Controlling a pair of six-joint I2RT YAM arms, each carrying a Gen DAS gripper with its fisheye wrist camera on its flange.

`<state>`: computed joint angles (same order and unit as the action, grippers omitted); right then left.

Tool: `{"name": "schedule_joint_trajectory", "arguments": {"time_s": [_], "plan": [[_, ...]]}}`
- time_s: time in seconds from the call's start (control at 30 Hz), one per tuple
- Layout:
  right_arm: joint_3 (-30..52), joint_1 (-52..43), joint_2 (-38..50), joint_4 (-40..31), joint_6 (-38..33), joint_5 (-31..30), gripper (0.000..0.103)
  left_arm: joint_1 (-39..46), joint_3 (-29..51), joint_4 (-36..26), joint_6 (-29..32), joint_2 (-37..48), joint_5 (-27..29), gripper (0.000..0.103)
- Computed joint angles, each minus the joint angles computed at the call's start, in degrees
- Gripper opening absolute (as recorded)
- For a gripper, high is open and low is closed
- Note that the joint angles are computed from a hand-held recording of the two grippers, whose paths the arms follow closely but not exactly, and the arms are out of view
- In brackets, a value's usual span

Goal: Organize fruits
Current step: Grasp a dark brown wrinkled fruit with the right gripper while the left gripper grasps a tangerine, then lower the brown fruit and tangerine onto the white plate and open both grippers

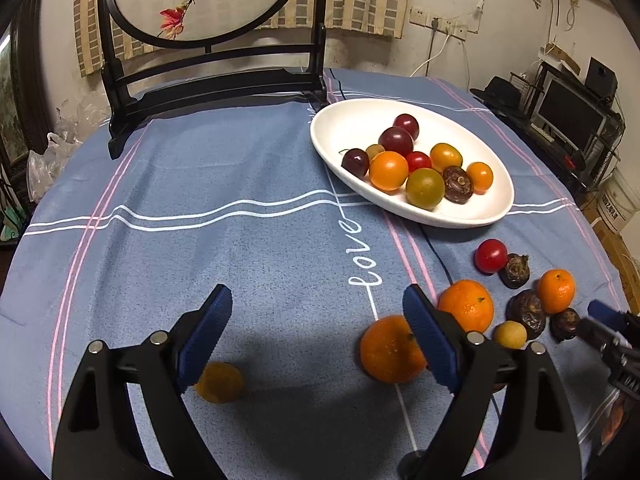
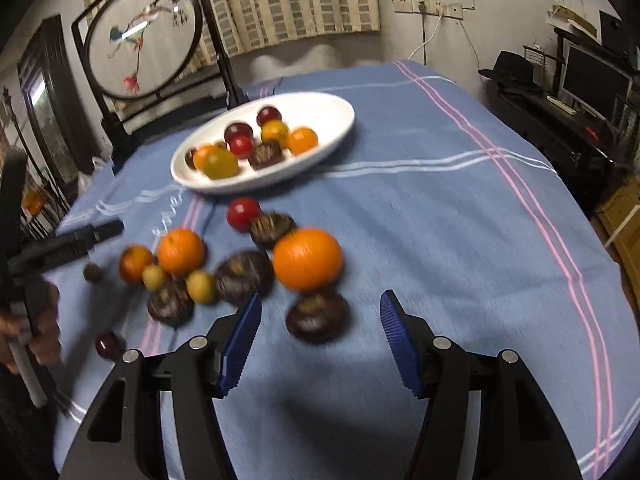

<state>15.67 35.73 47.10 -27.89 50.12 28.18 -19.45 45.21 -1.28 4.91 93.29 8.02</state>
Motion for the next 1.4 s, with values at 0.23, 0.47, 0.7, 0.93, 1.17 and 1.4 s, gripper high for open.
{"name": "schedule_joint_trajectory", "arguments": {"time_s": [0.23, 0.47, 0.7, 0.93, 1.17, 1.4], "plan": [[1.0, -0.5, 9.3, 6.7, -2.2, -1.5, 0.062, -0.2, 0.2, -0.4, 0.5, 0.4, 0.3, 0.085], [2.9, -3.2, 16.5, 8.9, -3.7, -3.9, 0.053, 0.2, 0.9, -2.1, 1.1, 0.5, 1.2, 0.085], [1.3, -2.6, 12.5, 7.3, -1.9, -4.0, 0.039, -0.6, 0.3, -2.4, 2.4, -0.1, -0.1, 0.085], [-0.5, -1.3, 5.7, 5.3, -0.6, -4.7, 0.039, -0.3, 0.2, -4.6, 3.2, -0.9, 1.8, 0.085], [0.9, 2.0, 5.2, 4.3, 0.3, -2.9, 0.039, -2.3, -1.0, -5.9, 6.2, -0.8, 2.2, 0.07], [1.6, 4.4, 5.0, 3.9, 1.8, -1.6, 0.039, -3.4, -1.2, -6.4, 9.2, 0.4, 5.0, 0.054]]}}
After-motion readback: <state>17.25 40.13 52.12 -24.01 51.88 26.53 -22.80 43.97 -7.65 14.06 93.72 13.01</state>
